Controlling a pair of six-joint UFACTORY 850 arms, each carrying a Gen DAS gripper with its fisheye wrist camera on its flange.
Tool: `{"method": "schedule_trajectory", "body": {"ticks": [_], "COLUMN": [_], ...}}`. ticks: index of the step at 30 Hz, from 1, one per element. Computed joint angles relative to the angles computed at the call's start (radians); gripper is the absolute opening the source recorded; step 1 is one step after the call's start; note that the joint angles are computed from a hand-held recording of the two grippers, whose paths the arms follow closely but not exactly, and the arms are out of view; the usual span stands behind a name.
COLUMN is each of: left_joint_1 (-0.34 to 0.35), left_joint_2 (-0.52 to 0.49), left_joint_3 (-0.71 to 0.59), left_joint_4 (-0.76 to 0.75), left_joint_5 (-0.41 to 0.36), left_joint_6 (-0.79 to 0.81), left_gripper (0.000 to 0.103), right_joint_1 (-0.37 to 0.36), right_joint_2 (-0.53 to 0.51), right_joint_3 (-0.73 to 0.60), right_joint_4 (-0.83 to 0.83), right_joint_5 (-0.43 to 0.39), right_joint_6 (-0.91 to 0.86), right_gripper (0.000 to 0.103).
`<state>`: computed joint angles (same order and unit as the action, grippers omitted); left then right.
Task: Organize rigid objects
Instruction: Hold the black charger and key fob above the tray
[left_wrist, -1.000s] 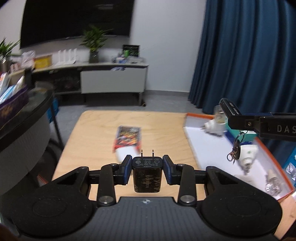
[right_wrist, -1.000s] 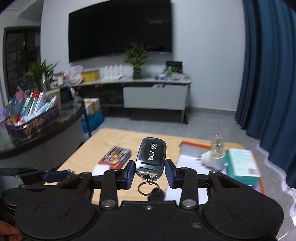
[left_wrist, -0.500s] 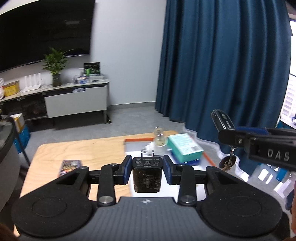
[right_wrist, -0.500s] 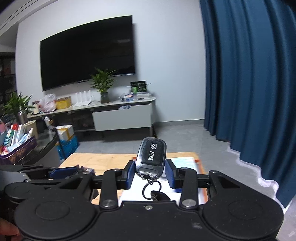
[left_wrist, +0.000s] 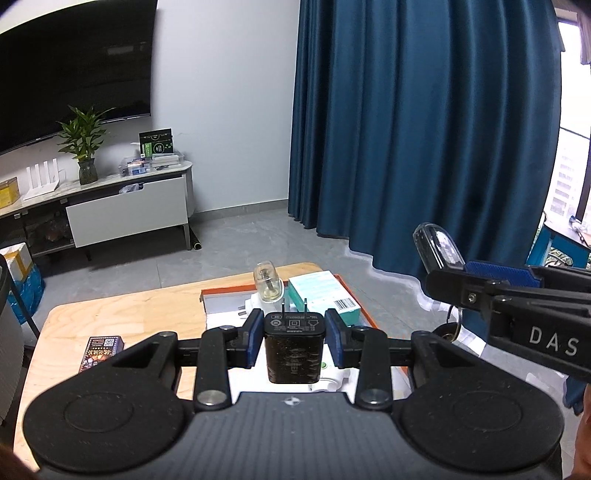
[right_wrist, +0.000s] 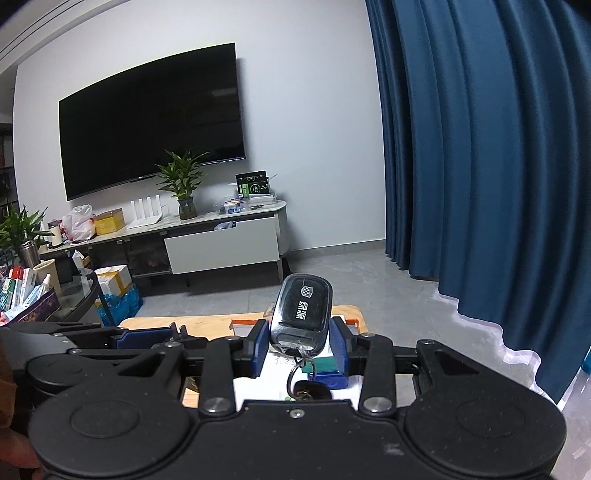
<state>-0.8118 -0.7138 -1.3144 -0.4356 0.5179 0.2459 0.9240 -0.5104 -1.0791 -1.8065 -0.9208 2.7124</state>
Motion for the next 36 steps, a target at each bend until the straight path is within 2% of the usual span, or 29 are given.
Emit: {"method": "schedule_trajectory", "body": {"ticks": [36], "left_joint_1": [-0.009], "left_joint_2": [-0.003], "left_joint_3": [0.001], "left_joint_4": [-0.01], "left_joint_5": [-0.007], "left_joint_6": [-0.01], "left_gripper": [0.037], "right_joint_1": [-0.017], "right_joint_2": [-0.004], "right_joint_3": [0.013], "right_joint_4": [-0.014], "right_joint_5": [0.04], "right_joint_6": [0.015], "right_gripper": [0.044]}}
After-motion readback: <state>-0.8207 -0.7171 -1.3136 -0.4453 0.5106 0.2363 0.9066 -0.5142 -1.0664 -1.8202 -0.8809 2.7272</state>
